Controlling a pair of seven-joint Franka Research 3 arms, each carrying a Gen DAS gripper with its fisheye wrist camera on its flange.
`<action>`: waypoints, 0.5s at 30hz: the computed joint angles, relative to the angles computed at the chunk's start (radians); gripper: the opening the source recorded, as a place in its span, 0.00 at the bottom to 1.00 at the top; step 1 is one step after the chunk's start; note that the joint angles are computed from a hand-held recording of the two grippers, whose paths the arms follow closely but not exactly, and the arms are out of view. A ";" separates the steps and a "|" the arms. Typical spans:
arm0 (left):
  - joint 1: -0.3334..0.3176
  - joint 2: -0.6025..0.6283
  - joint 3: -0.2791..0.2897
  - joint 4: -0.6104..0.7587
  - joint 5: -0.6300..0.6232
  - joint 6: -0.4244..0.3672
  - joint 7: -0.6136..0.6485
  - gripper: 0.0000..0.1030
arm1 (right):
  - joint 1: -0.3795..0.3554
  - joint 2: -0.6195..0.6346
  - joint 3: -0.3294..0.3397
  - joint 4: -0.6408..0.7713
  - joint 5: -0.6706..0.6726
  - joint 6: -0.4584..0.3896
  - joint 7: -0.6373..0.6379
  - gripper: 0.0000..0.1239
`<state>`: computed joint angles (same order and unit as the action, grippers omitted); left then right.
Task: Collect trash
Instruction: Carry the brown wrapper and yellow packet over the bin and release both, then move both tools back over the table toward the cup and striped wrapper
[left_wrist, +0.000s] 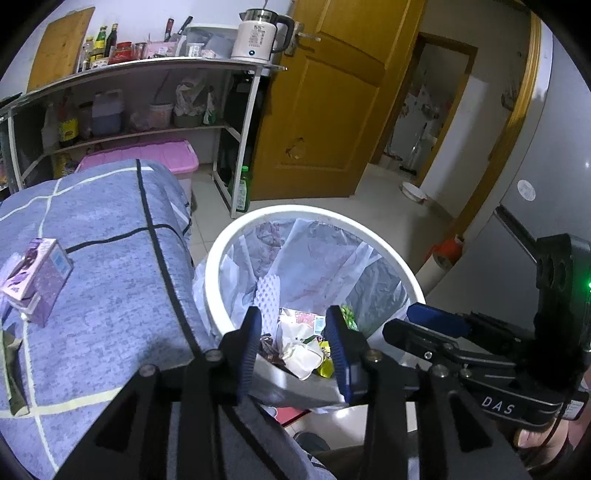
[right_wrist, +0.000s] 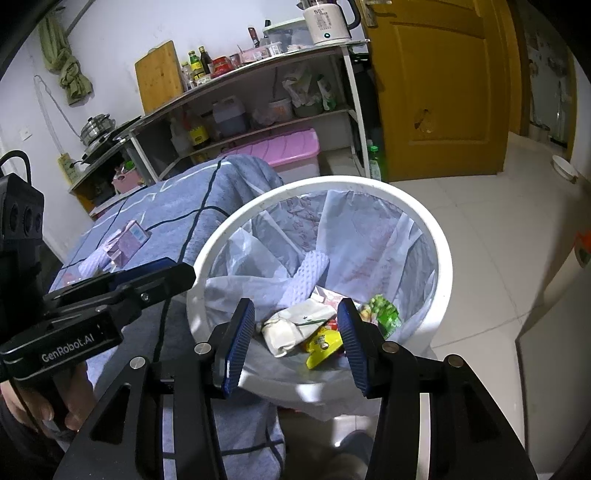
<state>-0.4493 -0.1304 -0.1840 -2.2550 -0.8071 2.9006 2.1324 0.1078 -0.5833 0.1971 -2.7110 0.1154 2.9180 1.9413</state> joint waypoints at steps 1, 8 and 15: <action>0.000 -0.011 -0.001 -0.010 -0.002 0.006 -0.001 0.37 | 0.000 -0.006 0.002 -0.001 -0.001 -0.001 0.001 0.39; -0.041 -0.116 0.043 -0.100 -0.005 0.044 -0.011 0.37 | 0.010 -0.064 0.042 -0.003 -0.018 -0.020 0.026 0.39; -0.084 -0.243 0.105 -0.212 0.082 0.084 -0.100 0.37 | 0.036 -0.102 0.087 0.011 -0.044 -0.036 0.049 0.39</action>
<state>-0.5332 -0.3737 -0.0793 -2.4671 -0.7255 2.9841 2.0325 0.1441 -0.6848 0.2838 -2.6996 0.0711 2.8822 1.9899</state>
